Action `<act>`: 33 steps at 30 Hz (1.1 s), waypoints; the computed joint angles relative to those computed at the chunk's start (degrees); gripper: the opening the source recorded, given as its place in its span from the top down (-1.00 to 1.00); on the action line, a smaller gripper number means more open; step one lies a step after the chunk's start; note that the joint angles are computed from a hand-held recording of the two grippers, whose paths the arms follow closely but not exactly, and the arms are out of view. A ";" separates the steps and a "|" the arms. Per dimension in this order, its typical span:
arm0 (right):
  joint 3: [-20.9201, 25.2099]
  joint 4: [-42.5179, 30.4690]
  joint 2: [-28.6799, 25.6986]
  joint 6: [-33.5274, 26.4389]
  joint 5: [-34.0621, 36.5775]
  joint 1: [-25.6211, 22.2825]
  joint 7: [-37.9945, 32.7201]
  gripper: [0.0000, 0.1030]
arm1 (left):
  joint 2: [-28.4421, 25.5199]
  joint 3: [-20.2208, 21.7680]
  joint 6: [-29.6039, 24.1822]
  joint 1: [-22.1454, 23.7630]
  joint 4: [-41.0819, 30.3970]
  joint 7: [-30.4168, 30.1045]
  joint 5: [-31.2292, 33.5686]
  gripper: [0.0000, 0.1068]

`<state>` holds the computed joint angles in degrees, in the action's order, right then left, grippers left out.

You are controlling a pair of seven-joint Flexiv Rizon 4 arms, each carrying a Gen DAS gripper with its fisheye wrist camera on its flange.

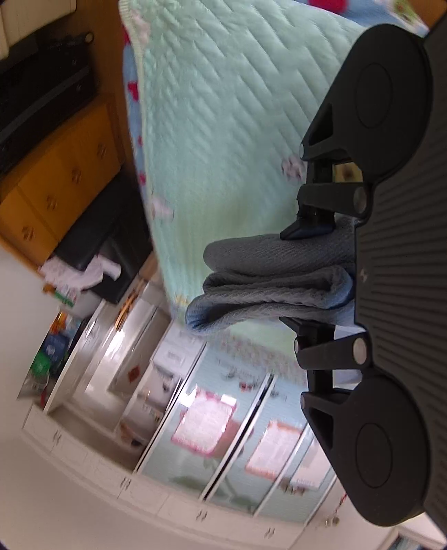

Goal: Fold clothes

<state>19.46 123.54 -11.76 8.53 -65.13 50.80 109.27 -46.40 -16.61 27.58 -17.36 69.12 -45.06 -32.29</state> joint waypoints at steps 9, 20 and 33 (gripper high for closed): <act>-1.36 -15.93 -10.33 -18.03 14.53 8.09 -11.11 -0.16 | 9.30 -5.65 9.83 7.46 15.38 18.36 -12.72 -0.07; -3.85 -13.73 -10.67 -4.86 5.60 4.27 -15.96 0.12 | 17.66 -1.52 13.92 3.87 32.03 38.78 -16.16 -0.09; -5.23 -24.86 -14.72 -7.93 15.31 6.77 -31.49 -0.32 | 24.02 1.90 15.95 3.03 38.76 42.82 -14.94 -0.38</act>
<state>14.23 98.69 -26.48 0.60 -49.82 57.57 77.78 -22.38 -14.71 43.53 -14.33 107.87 -2.24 -47.23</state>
